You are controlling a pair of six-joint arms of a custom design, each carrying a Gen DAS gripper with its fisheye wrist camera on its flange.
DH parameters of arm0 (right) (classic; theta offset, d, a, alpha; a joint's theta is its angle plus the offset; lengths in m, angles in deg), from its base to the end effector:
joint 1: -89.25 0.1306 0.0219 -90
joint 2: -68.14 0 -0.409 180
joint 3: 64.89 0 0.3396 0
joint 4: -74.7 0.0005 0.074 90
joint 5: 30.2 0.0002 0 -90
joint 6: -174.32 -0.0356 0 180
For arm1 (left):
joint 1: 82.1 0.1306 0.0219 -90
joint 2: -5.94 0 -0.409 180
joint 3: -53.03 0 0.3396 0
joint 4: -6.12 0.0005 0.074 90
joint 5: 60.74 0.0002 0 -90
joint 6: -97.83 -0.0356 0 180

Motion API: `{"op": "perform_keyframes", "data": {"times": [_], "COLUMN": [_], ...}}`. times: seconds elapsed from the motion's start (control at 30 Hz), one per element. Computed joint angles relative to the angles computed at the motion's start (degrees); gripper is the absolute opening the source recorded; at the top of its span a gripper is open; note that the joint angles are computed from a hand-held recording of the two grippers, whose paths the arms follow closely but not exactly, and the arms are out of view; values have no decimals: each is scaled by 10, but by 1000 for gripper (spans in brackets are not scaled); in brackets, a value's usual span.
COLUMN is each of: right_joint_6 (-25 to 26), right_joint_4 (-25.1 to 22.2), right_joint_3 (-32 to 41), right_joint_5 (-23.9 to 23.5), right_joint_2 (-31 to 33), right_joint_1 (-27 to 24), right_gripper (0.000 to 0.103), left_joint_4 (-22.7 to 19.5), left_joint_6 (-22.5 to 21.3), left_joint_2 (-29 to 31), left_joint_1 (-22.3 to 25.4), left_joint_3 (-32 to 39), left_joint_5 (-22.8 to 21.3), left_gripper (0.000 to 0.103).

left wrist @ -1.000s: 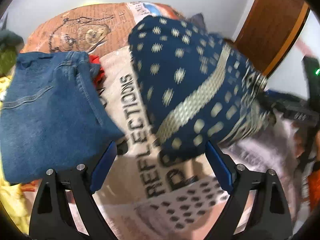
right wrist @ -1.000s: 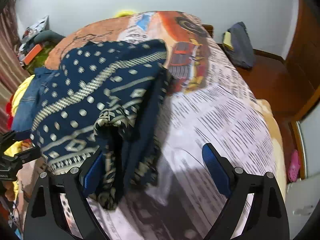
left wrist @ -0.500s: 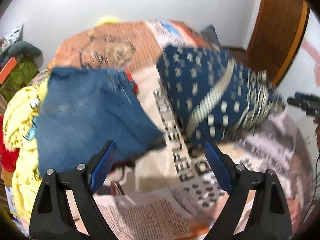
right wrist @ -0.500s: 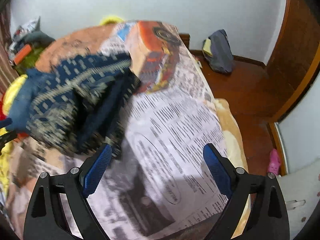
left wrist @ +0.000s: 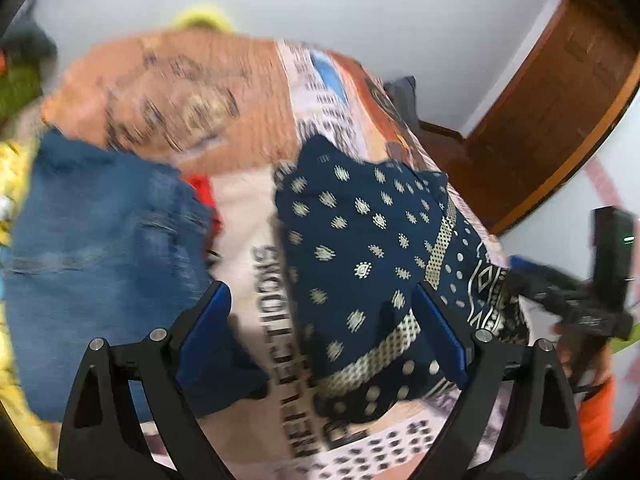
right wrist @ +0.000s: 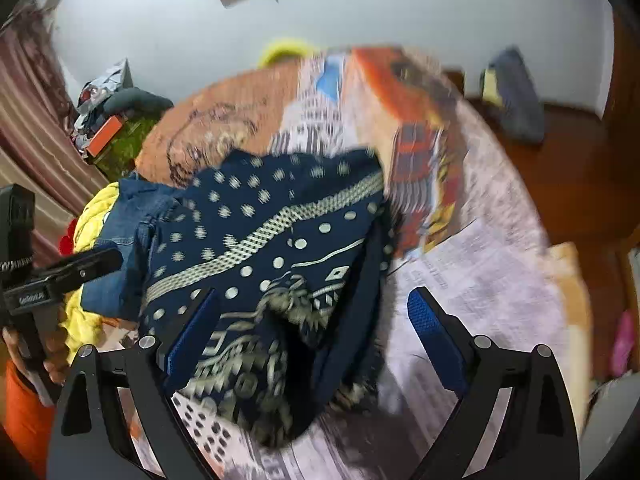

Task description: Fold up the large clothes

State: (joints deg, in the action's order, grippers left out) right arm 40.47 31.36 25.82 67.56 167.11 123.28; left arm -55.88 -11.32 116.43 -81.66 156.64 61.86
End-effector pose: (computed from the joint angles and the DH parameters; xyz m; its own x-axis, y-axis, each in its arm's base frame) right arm 0.4086 0.2695 0.4000 -0.8044 0.2851 -0.5213 0.1002 0.9299 0.3540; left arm 0.5396 -0.0155 0.3760 -0.8196 0.2701 -0.5053 0.4833 0.7996 -0.3566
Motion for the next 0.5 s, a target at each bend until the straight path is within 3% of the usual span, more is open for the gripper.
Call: {"op": "perform_keyframes", "data": {"times": [0.17,0.3,0.37,0.5], "right_joint_6": [-39,-73,-70,-48], "right_joint_4": [30,126,144,134], "right_joint_3": [-16,-62,-68,-50], "right_joint_5": [-97,-202,-214,-220], "right_joint_2": [42,49,50,60], "right_joint_1": [-45,-77,-79,-75], "right_gripper": [93,96,96,95], "left_joint_4": [-69,-81,-79,-100], "left_joint_6": [23,27,21,32], "left_joint_2": [70,97,103,126], "left_joint_1": [-11,-19,-28,-36], "left_joint_3": [50,64,66,88], "left_joint_5": [44,74,75,88], "left_gripper": [92,94,95,95]}}
